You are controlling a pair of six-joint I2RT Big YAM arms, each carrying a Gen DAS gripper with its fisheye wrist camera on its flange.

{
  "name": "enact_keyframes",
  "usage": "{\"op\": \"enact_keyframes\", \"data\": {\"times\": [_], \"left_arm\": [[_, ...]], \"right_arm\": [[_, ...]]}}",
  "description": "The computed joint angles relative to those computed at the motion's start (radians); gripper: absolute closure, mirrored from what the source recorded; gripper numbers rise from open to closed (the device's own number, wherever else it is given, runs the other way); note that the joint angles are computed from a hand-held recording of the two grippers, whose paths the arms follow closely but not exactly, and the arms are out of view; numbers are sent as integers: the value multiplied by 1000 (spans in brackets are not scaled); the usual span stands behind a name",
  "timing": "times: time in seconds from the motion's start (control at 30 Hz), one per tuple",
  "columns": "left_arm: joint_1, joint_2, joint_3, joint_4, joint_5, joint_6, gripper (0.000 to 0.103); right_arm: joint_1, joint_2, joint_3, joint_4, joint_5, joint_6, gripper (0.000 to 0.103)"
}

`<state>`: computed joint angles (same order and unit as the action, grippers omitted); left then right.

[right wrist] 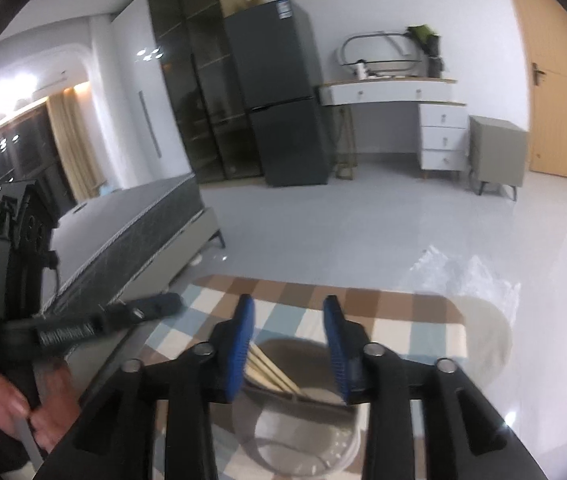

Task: Organize utensils
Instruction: 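Open both grippers to drop the chopsticks into the holder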

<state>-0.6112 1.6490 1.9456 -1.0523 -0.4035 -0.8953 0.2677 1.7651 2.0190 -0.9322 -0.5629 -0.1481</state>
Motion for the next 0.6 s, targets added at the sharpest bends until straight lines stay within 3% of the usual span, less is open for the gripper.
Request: {"op": "enact_keyframes", "data": {"times": [0.03, 0.07, 0.17, 0.23, 0.4, 0.6], "left_arm": [[-11, -10, -4, -14, -27, -4, 47], [-23, -20, -5, -32, -58, -8, 45], [-67, -38, 19, -115, -142, -36, 44], [-93, -43, 39, -172, -195, -66, 34], [-163, -67, 58, -287, -335, -118, 26], [-213, -96, 31, -362, -433, -175, 15]], "right_arm": [[-5, -20, -25, 10, -4, 8, 60], [-7, -37, -46, 19, -4, 17, 60], [-15, -107, -132, 62, -11, 57, 47], [-16, -161, -195, 103, -13, 87, 36], [-9, -275, -316, 185, -18, 141, 20], [6, -414, -463, 299, 6, 190, 0]]}}
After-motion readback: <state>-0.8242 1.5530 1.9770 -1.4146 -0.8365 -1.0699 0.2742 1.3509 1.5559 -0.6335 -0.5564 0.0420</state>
